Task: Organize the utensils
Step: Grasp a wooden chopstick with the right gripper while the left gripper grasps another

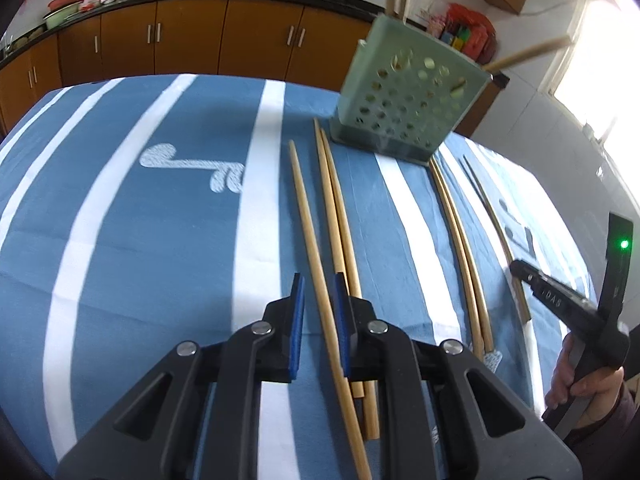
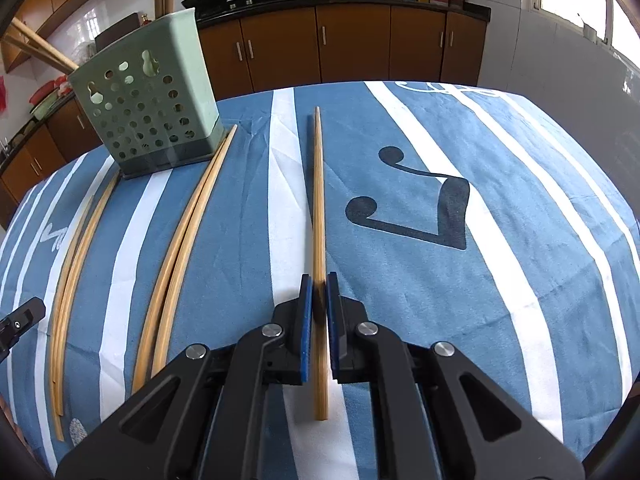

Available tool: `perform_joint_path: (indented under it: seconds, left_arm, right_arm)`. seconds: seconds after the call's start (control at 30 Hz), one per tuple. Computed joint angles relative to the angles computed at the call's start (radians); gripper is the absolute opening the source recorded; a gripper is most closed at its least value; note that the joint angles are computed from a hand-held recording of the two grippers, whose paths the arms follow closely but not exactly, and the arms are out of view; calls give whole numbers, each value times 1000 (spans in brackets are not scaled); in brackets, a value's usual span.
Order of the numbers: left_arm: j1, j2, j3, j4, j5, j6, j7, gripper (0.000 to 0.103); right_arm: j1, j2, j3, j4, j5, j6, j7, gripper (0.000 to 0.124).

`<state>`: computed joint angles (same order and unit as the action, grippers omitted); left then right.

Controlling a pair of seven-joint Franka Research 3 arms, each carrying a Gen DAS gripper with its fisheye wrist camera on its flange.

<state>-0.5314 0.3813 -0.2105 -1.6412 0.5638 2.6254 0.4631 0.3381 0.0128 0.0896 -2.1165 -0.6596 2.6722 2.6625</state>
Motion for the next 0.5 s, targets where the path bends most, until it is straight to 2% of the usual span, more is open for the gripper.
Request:
perform_joint_path:
  seconds: [0.2, 0.43, 0.5]
  left_arm:
    - [-21, 36, -2, 51, 0, -65, 35, 11]
    - [-46, 36, 22, 63, 57, -124, -12, 9]
    - [-36, 33, 23, 61, 59, -133, -17, 8]
  right_arm:
    - [-5, -4, -2, -9, 11, 17, -15, 8]
    - [-4, -8, 2, -10, 6, 10, -20, 8]
    - [-4, -6, 4, -8, 3, 9, -24, 8]
